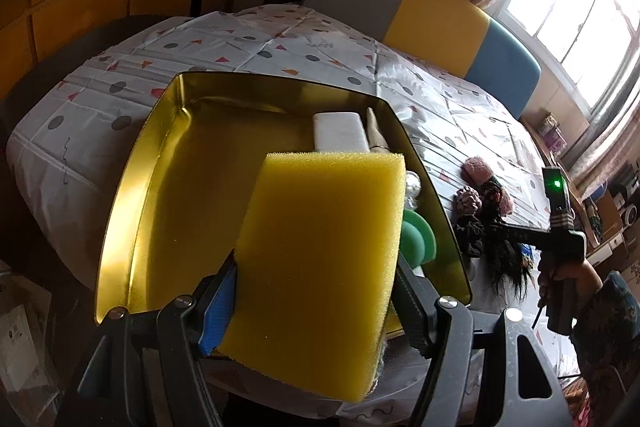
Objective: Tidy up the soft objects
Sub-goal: 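Carry the yellow sponge into the gold tray and release while right gripper grasps black braided hair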
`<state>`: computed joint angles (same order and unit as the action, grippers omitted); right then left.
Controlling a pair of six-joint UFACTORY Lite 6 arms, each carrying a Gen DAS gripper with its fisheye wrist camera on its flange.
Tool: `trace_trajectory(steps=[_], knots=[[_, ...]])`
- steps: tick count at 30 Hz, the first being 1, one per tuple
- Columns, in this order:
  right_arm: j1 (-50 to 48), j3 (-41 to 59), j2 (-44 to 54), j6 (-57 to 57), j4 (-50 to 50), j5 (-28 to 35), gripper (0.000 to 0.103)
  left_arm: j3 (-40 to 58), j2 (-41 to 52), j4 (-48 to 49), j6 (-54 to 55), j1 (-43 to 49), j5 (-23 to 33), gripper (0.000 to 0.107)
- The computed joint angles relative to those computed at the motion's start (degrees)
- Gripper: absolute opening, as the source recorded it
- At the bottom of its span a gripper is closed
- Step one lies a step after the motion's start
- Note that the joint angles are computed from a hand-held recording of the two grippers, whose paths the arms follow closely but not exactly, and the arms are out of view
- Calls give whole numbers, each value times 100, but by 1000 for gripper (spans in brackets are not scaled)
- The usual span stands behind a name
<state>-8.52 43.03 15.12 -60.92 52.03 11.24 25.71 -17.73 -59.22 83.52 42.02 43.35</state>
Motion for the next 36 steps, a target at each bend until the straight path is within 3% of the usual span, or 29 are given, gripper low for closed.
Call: trace_trajectory(steps=[4, 9, 18, 23, 26, 31, 36], knots=[[33, -100, -128, 114, -236, -93, 41, 620, 687, -21, -296, 55, 1, 70], [-26, -407, -338, -1496, 1250, -239, 41, 1803, 1916, -41, -1069, -366, -317, 70], [-232, -693, -572, -2925, 2533, -121, 41, 3769, 3893, 766, -2846, -1694, -1130, 71], [-322, -771, -671, -2923, 2459, -55, 41, 4427, 4565, 1344, -3713, -2303, -1682, 73], [-334, -789, -712, -2861, 2414, -42, 41, 4858, 5008, 1673, -4147, -2461, -1662, 82], [-360, -855, -779, -3114, 2680, -27, 41, 4506, 4737, 1463, -3937, -2458, -1868, 84], [-344, -885, -810, -3234, 2791, -67, 41, 3079, 3309, 750, -2732, -2304, -2367, 84]])
